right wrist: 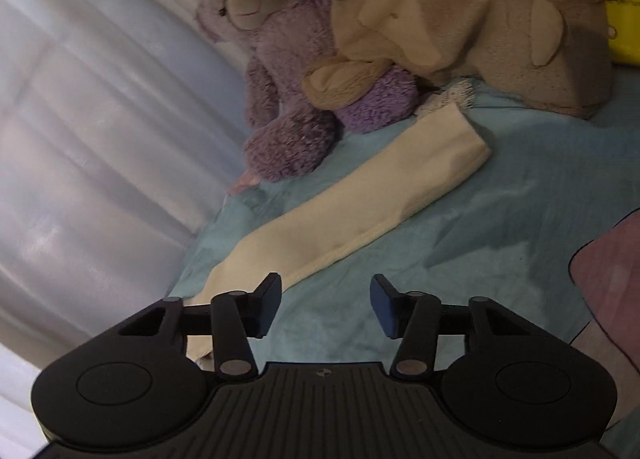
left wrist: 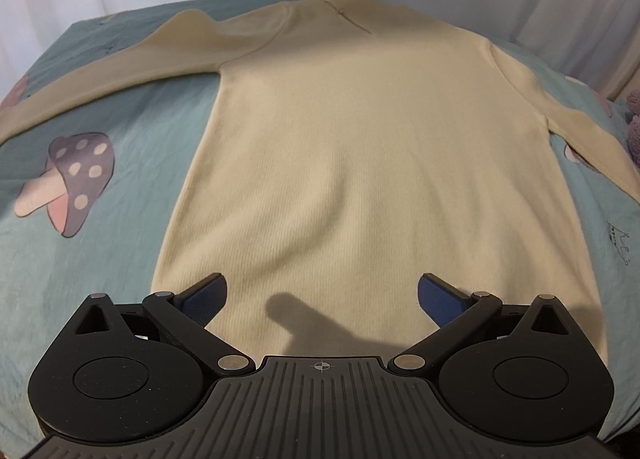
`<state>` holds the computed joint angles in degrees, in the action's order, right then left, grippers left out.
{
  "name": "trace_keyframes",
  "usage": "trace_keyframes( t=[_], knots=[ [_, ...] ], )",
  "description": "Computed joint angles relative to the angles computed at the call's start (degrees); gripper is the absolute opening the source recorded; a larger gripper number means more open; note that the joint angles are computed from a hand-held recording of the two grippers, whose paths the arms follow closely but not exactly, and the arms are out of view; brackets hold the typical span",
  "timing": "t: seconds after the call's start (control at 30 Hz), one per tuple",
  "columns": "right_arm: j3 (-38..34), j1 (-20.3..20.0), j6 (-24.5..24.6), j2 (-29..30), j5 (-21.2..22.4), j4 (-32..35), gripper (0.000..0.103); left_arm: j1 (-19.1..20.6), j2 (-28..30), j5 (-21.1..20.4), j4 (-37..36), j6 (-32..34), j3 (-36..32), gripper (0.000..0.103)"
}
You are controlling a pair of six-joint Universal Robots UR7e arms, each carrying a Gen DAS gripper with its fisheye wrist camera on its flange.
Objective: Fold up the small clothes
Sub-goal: 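Reach the right tool to the sleeve cuff and close on it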
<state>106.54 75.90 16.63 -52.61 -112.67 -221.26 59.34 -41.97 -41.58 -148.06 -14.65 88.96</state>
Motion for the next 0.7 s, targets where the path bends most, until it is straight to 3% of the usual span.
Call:
trace_keyframes(
  t=[0.17,0.3,0.37,0.43,0.5,0.6,0.7],
  knots=[
    [-3.5,-4.0,7.5,0.4,-0.9,2.7,0.035,1.1,3.9,-0.6,1.5,-2.0,-5.5,0.103],
    [-6.4,-5.5,7.9,1.6,0.8,2.7,0.033,1.8,6.3,-1.5,2.7,-2.8,-8.6,0.103],
    [-7.8,-5.8,7.8,2.1,0.9,3.3,0.024,1.9,7.2,-0.7,2.5,-3.0,-9.4,0.103],
    [-8.6,-6.1,7.8,2.3,1.3,4.6,0.006,1.9,7.8,0.0,1.8,-2.5,-9.8,0.103],
    [-9.6,-6.0,5.2,3.1,0.8,4.0,0.006,1.9,8.3,0.6,2.1,-2.5,-10.4,0.103],
    [-11.7,-4.5,-3.0,4.5,-3.2,3.8,0.006,1.7,8.7,1.4,2.5,-1.2,-10.5,0.103],
    [-14.1,-3.0,-7.4,5.8,-7.4,4.6,0.006,1.5,9.1,2.8,-0.1,2.9,-9.5,0.103]
  ],
)
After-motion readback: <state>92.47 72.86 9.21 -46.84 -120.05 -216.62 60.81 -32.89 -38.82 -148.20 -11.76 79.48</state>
